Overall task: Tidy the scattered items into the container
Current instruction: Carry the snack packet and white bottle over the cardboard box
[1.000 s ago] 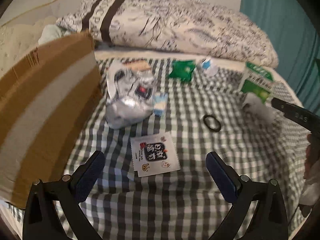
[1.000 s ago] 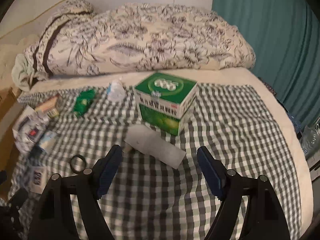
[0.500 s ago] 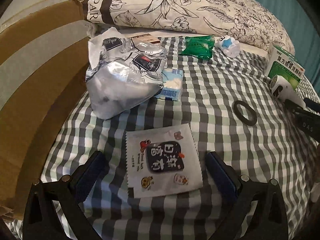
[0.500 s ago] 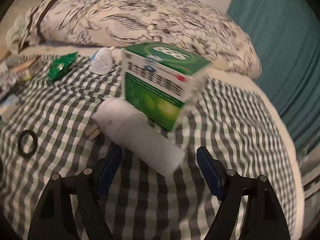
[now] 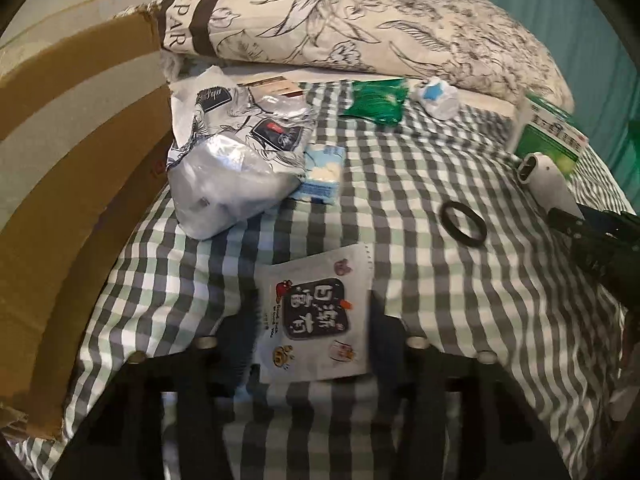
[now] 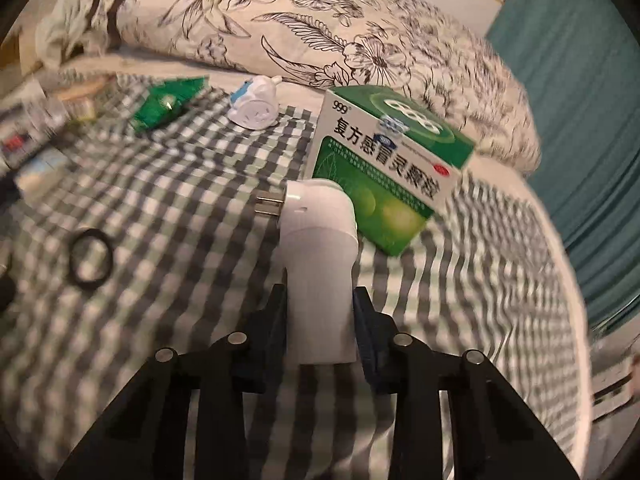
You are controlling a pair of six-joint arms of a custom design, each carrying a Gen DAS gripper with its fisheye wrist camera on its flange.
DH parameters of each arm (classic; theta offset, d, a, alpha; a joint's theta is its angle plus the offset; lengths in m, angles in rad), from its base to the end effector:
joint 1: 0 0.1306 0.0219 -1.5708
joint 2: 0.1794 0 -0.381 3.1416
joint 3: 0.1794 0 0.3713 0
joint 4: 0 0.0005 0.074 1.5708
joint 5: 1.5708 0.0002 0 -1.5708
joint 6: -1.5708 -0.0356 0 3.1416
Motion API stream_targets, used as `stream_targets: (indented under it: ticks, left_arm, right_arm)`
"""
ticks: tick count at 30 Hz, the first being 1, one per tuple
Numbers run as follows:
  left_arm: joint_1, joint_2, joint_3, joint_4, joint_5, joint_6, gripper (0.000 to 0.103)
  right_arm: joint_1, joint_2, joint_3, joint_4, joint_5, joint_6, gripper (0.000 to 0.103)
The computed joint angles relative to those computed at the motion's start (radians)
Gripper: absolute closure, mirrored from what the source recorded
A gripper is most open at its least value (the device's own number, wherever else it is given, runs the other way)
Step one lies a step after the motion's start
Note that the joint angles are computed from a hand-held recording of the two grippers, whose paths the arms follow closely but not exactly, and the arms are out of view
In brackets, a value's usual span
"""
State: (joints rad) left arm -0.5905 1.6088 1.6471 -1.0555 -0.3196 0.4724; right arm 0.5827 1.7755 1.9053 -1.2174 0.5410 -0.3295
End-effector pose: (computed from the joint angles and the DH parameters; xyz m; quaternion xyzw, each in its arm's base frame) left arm 0.4475 -0.2871 0.4250 0.0126 0.9506 -0.0048 0.3102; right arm 0.4957 0.3041 0.4393 -0.0547 0.9362 -0.1314 0.3213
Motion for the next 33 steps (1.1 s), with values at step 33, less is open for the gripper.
stream_targets:
  ticks: [33]
  left_arm:
    - [-0.009, -0.296, -0.072, -0.109, 0.056, 0.056, 0.077]
  right_arm:
    - [0.281, -0.149, 0.103, -0.184, -0.04, -0.325, 0.072]
